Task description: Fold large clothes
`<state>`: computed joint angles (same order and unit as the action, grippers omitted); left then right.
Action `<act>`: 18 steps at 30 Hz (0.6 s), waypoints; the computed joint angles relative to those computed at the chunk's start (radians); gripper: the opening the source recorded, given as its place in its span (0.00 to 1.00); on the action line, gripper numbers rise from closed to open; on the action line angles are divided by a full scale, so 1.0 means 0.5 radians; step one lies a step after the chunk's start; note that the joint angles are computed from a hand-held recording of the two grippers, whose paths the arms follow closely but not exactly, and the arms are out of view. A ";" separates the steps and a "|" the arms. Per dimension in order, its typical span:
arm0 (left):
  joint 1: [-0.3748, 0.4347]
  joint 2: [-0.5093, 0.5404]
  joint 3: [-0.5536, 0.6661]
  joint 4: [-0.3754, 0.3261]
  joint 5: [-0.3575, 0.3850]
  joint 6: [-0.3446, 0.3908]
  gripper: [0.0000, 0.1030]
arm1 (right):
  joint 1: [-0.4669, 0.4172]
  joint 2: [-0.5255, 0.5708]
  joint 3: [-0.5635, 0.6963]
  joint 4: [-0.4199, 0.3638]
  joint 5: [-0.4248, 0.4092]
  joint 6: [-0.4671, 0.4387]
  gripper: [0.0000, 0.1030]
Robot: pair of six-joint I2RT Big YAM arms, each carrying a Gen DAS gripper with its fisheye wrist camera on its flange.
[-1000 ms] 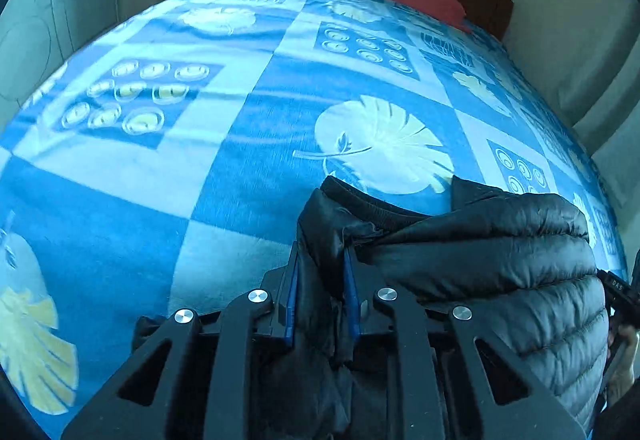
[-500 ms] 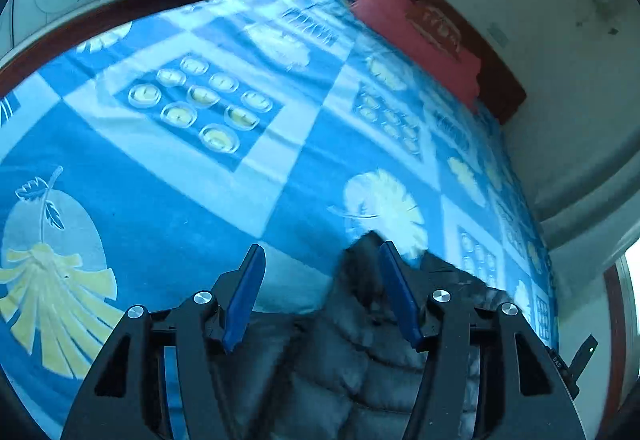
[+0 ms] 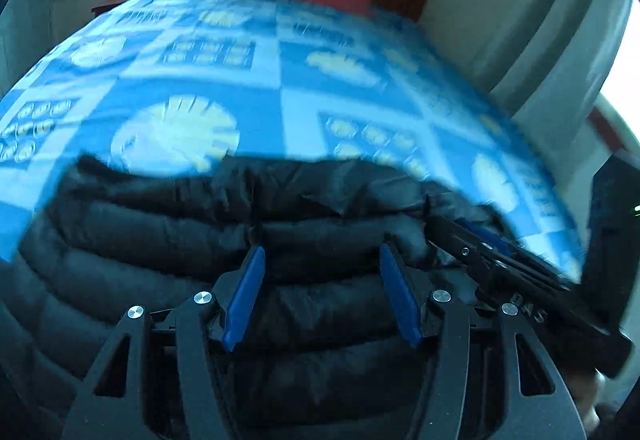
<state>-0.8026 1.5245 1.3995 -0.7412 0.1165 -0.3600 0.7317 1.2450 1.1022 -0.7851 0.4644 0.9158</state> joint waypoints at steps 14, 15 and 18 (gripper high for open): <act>0.025 -0.207 -0.210 0.012 -0.014 0.007 0.56 | 0.168 -0.083 -0.021 -0.182 0.146 0.116 0.46; 0.030 -0.279 -0.262 0.004 -0.028 0.005 0.56 | 0.204 -0.102 -0.024 -0.234 0.187 0.150 0.46; 0.056 -0.424 -0.400 0.025 -0.067 -0.034 0.56 | 0.322 -0.118 -0.030 -0.460 0.310 0.283 0.47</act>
<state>-0.7746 1.3125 1.1995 -0.7288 0.0830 -0.3769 0.8925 1.1860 1.0873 -1.0150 0.6196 1.0573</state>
